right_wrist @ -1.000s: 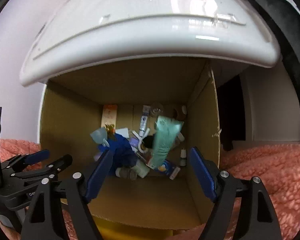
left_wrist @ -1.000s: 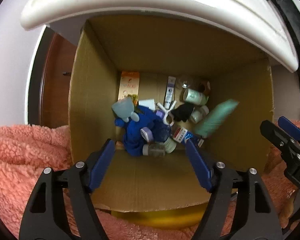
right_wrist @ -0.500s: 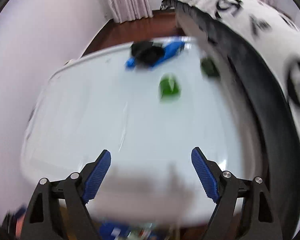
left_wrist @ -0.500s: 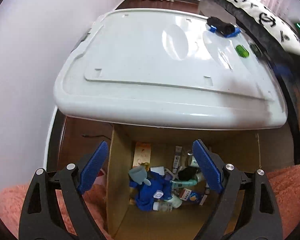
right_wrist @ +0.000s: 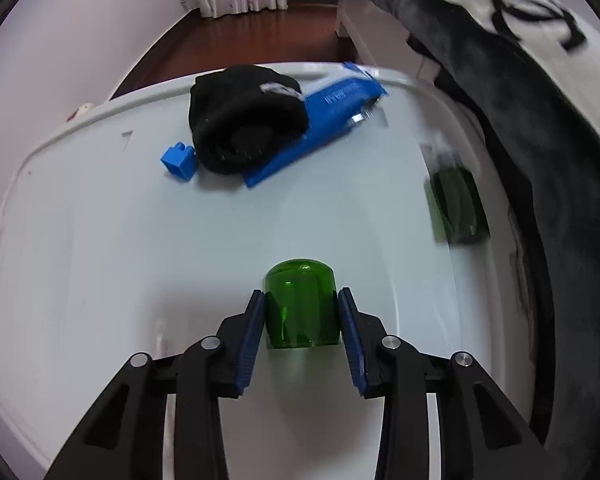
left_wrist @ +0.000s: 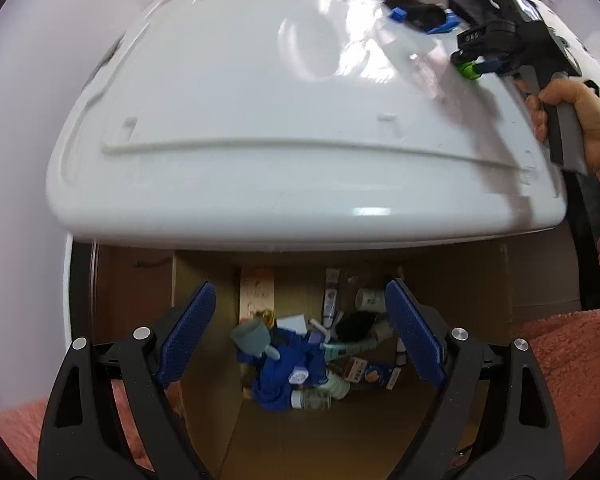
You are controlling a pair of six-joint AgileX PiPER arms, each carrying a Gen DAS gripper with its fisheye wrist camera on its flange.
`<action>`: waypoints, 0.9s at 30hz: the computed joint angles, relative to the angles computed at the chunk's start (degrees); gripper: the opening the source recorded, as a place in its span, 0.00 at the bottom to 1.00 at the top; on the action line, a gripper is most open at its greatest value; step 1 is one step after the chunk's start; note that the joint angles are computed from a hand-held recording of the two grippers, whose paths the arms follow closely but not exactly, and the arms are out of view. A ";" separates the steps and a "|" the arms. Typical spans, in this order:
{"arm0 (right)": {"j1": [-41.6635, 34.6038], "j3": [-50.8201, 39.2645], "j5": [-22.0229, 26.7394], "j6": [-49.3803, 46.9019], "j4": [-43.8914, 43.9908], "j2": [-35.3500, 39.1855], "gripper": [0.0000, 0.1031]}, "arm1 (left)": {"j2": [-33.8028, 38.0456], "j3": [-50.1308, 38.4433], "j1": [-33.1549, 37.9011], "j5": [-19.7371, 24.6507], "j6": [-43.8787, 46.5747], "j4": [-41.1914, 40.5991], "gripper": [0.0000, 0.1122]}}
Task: Collect trash
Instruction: 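Grasp the green bottle cap with the right tool while the left tool approaches the blue block, then grasp the small blue block with the left tool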
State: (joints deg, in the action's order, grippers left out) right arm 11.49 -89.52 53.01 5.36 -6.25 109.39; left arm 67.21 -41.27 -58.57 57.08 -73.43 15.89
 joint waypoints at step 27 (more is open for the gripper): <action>-6.37 27.48 2.06 -16.31 14.57 -37.48 0.36 | 67.52 -80.53 30.73 -2.97 42.74 -0.66 0.29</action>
